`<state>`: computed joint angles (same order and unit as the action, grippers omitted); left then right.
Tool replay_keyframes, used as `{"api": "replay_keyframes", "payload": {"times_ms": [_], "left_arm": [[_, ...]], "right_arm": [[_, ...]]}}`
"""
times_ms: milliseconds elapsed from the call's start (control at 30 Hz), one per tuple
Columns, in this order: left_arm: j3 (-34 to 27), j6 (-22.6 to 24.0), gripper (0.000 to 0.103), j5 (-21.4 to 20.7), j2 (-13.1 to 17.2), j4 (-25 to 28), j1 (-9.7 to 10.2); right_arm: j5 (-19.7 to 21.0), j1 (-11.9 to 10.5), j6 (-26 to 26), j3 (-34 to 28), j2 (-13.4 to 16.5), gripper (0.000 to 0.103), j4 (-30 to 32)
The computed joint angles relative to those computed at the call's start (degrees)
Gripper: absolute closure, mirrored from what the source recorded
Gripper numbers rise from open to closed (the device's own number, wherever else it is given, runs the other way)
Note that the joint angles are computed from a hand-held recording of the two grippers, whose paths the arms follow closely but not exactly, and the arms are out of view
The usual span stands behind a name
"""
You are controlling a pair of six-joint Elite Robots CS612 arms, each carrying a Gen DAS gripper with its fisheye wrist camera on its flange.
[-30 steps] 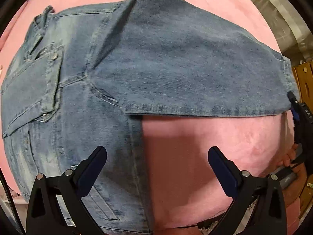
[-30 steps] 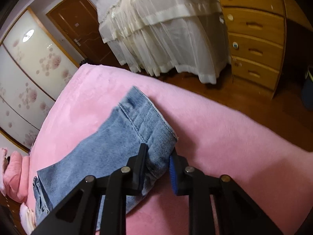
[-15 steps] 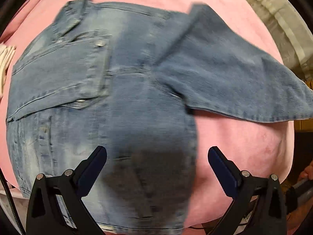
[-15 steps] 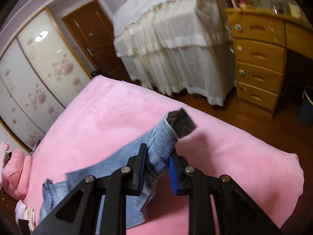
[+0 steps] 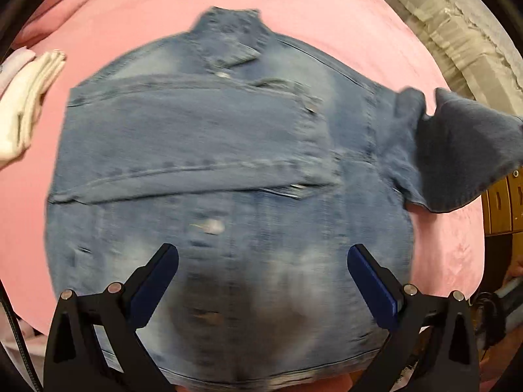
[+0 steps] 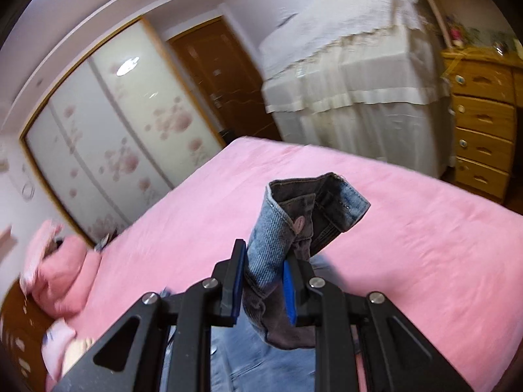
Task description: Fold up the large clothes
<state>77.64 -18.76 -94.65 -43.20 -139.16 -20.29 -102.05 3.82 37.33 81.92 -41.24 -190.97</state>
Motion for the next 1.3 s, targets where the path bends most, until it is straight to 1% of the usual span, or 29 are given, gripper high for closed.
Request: {"api": "replay_keyframes", "payload": {"times_ms": [100, 167, 267, 333, 400, 433, 467, 500, 533, 567, 600, 633, 667, 700, 767, 867, 1000, 1100, 1167, 1233, 1300], "left_arm": [[1.3, 1.3, 0.001, 0.5, -0.3, -2.1, 1.93], [1.9, 1.5, 0.001, 1.2, -0.4, -3.0, 3.01], [2.6, 0.2, 0.001, 2.0, -0.1, -3.2, 4.73], [2.9, -1.3, 0.001, 1.9, 0.1, -2.9, 5.56], [3.0, -2.8, 0.001, 1.7, 0.3, -2.3, 6.39], [3.0, -3.3, 0.001, 1.6, 0.4, -2.2, 6.65], [3.1, -3.6, 0.001, 1.6, 0.4, -2.1, 6.93], [3.2, -3.9, 0.001, 1.6, 0.5, -2.1, 7.2], [3.2, -3.8, 0.001, 1.5, 0.5, -1.9, 7.34], [3.1, -3.7, 0.001, 1.4, 0.6, -1.6, 7.49], [3.0, -3.4, 0.001, 0.9, 0.7, -1.4, 7.68], [2.9, -3.1, 0.001, 0.3, 0.7, -1.5, 7.83], [2.9, -2.7, 0.001, -0.4, 0.8, -1.6, 7.95], [2.7, -2.4, 0.001, -0.7, 0.8, -1.7, 7.97], [2.4, -1.4, 0.001, -1.3, 1.0, -1.9, 7.92], [1.8, -0.3, 0.001, -3.2, 1.5, -3.2, 7.78], [0.0, -0.4, 0.001, -7.8, 3.1, -4.2, 7.51], [-2.8, -2.9, 0.001, -13.8, 5.4, -4.0, 7.5], [-4.2, -5.5, 0.001, -16.9, 6.9, -5.2, 7.45], [-5.2, -8.0, 0.001, -19.0, 8.1, -6.6, 7.29], [-6.6, -10.8, 0.002, -20.8, 9.6, -8.5, 6.89]], "right_arm": [[0.0, 2.4, -2.7, -3.7, 2.1, 0.083, 3.5], [0.1, 3.9, -5.2, -6.6, 4.1, 0.083, 6.1], [-0.3, 6.1, -10.7, -10.5, 7.5, 0.083, 8.0], [-0.8, 7.4, -13.8, -12.8, 9.4, 0.082, 10.7], [1.1, 8.1, -15.7, -15.2, 11.1, 0.078, 15.8], [3.8, 8.1, -16.2, -16.3, 11.7, 0.077, 18.8], [6.3, 8.1, -16.6, -17.0, 12.0, 0.074, 21.2], [10.4, 7.9, -17.5, -18.1, 12.4, 0.069, 24.8], [12.7, 7.9, -18.4, -18.9, 12.7, 0.061, 27.4], [13.7, 8.1, -19.5, -19.8, 12.9, 0.058, 29.6], [13.9, 8.2, -20.3, -19.5, 12.8, 0.052, 29.9], [13.5, 8.5, -21.5, -19.4, 12.7, 0.049, 29.8], [13.1, 8.7, -22.3, -18.9, 12.5, 0.047, 29.1], [12.7, 8.9, -22.9, -18.3, 12.2, 0.043, 27.8], [12.7, 8.9, -22.9, -17.3, 11.6, 0.039, 26.9], [13.2, 8.8, -21.5, -17.7, 11.6, 0.038, 27.6], [14.0, 7.9, -18.6, -16.9, 11.2, 0.038, 29.2], [15.1, 6.8, -15.1, -14.9, 10.3, 0.038, 28.5], [16.0, 6.1, -12.9, -13.5, 9.6, 0.038, 28.8], [16.2, 5.5, -12.4, -12.1, 8.8, 0.038, 29.8], [17.1, 4.7, -12.1, -10.2, 8.0, 0.038, 29.7]]}}
